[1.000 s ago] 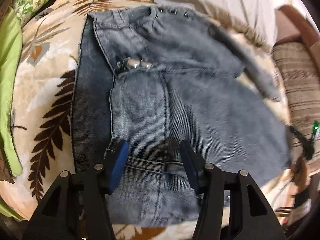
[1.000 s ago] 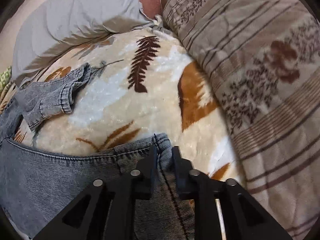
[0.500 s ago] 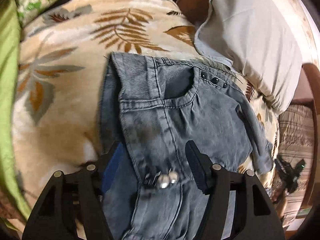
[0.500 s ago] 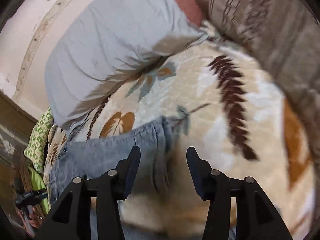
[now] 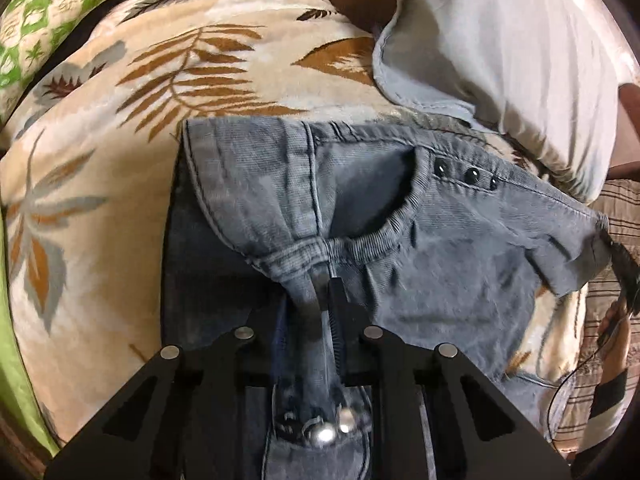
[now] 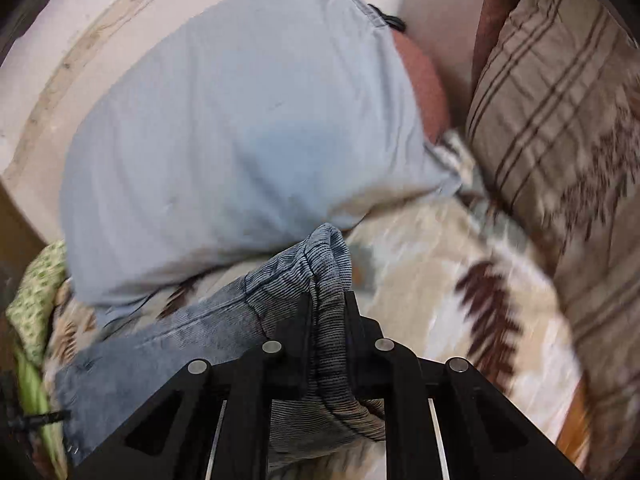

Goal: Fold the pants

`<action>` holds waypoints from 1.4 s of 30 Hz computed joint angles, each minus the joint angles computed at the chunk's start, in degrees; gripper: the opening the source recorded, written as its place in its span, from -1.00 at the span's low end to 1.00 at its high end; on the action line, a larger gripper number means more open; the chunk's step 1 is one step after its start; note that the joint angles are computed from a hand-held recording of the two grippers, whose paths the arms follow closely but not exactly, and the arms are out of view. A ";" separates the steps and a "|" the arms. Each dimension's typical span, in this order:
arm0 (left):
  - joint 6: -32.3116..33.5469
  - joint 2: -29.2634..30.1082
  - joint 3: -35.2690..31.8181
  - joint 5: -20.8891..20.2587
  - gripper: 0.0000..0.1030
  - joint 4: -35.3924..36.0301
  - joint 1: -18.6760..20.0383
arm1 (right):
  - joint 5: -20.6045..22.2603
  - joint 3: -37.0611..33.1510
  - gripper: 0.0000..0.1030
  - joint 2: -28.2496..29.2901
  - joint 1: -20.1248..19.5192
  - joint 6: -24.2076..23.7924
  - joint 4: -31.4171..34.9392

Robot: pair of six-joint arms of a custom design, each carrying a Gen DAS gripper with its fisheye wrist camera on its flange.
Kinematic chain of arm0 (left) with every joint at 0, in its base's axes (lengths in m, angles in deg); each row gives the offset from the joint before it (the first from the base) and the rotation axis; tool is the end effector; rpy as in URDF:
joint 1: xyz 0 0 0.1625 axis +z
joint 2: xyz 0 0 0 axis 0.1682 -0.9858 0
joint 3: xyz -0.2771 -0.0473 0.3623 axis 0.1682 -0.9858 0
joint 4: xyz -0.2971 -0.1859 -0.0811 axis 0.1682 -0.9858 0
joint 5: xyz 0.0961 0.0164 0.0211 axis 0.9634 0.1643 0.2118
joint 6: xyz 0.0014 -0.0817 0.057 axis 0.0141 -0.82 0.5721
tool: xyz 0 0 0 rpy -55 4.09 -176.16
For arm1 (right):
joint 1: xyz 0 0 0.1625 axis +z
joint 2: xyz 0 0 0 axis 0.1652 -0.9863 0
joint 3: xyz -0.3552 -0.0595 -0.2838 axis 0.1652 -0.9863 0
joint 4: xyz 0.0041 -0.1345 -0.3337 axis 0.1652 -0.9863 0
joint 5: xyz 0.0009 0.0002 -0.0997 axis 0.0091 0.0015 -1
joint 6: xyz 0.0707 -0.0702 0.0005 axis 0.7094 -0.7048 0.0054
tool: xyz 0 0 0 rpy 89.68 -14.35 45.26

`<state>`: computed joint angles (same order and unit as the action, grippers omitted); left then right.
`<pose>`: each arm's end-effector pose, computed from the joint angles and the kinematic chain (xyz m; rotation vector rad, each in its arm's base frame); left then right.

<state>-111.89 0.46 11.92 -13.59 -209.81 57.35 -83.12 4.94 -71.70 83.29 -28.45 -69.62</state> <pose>-0.0866 -0.7121 0.3075 -0.2361 2.4916 -0.5269 0.1256 -0.8233 0.3111 0.1043 -2.4205 0.9501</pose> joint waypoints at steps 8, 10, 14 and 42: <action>1.27 1.77 -2.69 -0.17 -0.63 2.17 0.86 | -5.28 -15.32 -0.59 9.53 -1.90 2.67 9.62; 1.39 1.46 -2.85 -0.24 -0.63 3.10 0.57 | -3.46 -12.76 -0.59 7.71 -2.47 2.42 7.40; 2.83 -2.63 3.22 -0.62 -0.55 -2.36 -1.03 | 4.33 1.05 -0.11 -1.81 -4.24 5.82 -1.21; -1.49 -4.76 10.20 0.30 -0.19 -3.90 -3.79 | 5.04 20.49 -0.39 -10.67 -6.13 13.18 -8.90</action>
<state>-113.38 -4.29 22.12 -13.30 -213.71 53.56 -78.08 25.43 -82.37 77.16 -15.27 -78.52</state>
